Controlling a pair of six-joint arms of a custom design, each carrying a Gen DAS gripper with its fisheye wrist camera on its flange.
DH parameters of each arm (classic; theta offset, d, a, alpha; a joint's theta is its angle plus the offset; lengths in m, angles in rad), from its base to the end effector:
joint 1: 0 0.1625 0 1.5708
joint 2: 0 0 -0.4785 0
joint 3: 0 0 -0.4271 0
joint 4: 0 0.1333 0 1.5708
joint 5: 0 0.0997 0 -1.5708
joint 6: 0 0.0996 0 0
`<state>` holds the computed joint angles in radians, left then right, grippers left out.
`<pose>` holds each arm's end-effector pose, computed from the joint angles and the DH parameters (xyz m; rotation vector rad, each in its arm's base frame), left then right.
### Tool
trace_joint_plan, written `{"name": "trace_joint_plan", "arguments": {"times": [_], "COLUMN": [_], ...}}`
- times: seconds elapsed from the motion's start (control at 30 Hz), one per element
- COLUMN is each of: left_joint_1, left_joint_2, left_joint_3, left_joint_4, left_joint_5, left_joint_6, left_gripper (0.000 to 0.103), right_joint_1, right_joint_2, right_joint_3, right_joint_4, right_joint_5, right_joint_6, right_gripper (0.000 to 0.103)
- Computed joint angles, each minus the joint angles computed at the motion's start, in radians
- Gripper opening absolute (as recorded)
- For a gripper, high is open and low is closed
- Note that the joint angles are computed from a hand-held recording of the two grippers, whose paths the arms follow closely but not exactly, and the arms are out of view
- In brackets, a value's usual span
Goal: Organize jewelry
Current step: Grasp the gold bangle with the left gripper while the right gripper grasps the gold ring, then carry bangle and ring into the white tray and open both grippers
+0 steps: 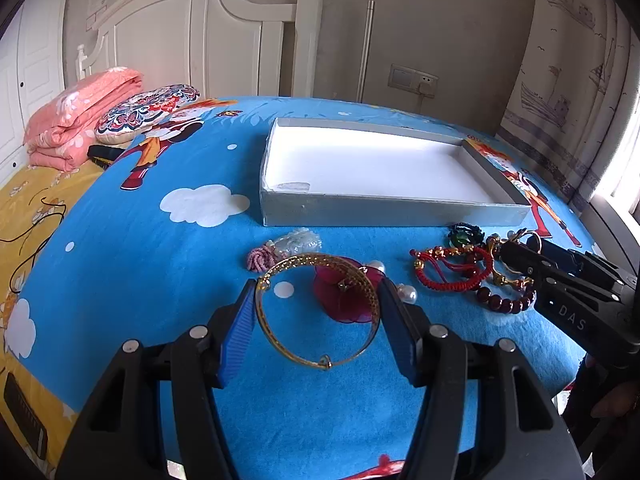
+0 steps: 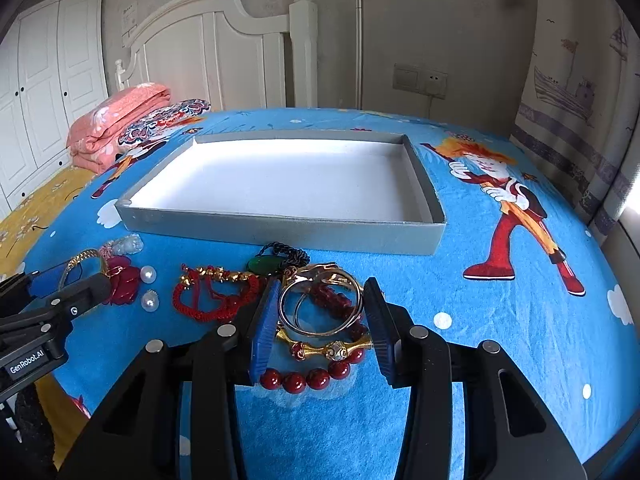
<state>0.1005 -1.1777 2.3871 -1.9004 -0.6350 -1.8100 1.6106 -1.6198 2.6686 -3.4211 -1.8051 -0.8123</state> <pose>-0.3291 -0.2478 0.0905 0.1367 2.1449 -1.1222 0.1232 -0.3238 0.2744 0.9180 -2.3237 0.8687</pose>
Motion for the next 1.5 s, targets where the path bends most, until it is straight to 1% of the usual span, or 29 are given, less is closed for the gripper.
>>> {"name": "trace_joint_plan", "arguments": {"times": [0.13,0.37,0.47,0.7,0.9,0.97,1.1,1.2,1.33,1.5], "left_joint_1": [-0.002,-0.008,-0.009,0.007,0.033,0.049,0.096,0.144,0.223,0.311], "left_joint_2": [0.007,0.034,0.043,0.059,0.072,0.07,0.066,0.06,0.068,0.087], "left_joint_3": [-0.007,-0.023,-0.03,-0.05,-0.092,-0.108,-0.138,-0.15,-0.17,-0.2], "left_joint_4": [0.009,0.004,0.003,0.012,0.072,0.096,0.103,0.037,-0.096,-0.191], "left_joint_5": [-0.002,-0.004,-0.001,0.012,0.079,0.109,0.159,0.184,0.19,0.188], "left_joint_6": [-0.002,0.012,0.018,0.018,0.007,0.008,0.057,0.148,0.304,0.416], "left_gripper": [0.058,0.058,0.058,0.058,0.058,0.058,0.058,0.058,0.058,0.058], "right_joint_1": [0.005,-0.015,-0.019,-0.014,0.019,0.031,0.052,0.066,0.085,0.102], "right_joint_2": [-0.032,-0.101,-0.114,-0.092,-0.033,-0.01,0.043,0.09,0.16,0.236], "right_joint_3": [0.011,0.03,0.033,0.027,-0.001,-0.017,-0.057,-0.094,-0.152,-0.236], "right_joint_4": [0.009,0.054,0.06,0.034,-0.028,-0.049,-0.083,-0.096,-0.095,-0.053], "right_joint_5": [0.023,0.067,0.076,0.076,0.076,0.073,0.062,0.049,0.026,-0.017], "right_joint_6": [-0.01,-0.018,-0.026,-0.022,-0.008,-0.004,-0.001,-0.001,0.007,0.042], "right_gripper": [0.04,0.04,0.04,0.04,0.04,0.04,0.04,0.04,0.04,0.04]}}
